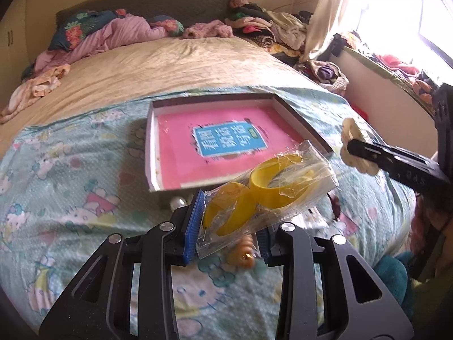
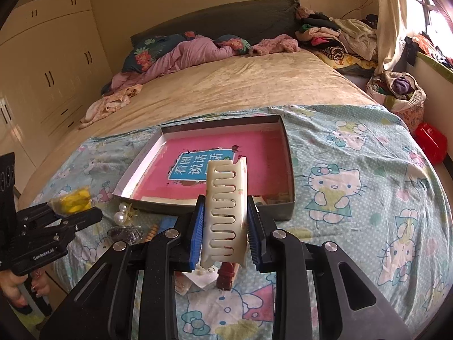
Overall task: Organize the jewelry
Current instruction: 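Carry the white clip with the right tool while the left tool carries the bangles into the pink box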
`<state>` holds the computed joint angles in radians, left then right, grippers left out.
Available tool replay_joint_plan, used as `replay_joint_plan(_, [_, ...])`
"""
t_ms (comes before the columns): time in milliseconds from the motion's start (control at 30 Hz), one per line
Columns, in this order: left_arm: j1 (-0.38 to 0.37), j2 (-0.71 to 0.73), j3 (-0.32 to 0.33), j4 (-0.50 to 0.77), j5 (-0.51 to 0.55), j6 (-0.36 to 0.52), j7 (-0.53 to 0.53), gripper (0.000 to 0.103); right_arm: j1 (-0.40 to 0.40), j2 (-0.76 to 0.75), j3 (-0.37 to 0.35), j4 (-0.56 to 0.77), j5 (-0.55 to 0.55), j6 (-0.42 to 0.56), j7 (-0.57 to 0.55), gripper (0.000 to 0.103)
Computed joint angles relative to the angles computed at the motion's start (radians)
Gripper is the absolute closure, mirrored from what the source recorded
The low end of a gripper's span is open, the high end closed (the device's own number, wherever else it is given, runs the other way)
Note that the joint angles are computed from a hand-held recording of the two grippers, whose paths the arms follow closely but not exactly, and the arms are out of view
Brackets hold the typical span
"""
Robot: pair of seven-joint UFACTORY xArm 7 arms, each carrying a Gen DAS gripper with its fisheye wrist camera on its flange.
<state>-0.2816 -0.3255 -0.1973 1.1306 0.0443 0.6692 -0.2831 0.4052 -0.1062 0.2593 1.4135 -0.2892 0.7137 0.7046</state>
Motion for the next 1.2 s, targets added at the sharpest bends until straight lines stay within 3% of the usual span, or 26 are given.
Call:
replay_joint_plan(433, [0.041, 0.150, 0.012, 0.113, 0.097, -0.019, -0.071, 0.077, 0.067, 0.186, -0.037, 0.202, -0.040, 0.037, -0.072, 0.077])
replay_joint_plan(1200, [-0.024, 0.362, 0.047, 0.250, 0.187, 0.068, -0.108, 0.077, 0.084, 0.319, -0.109, 0.270, 0.013, 0.040, -0.135, 0.077])
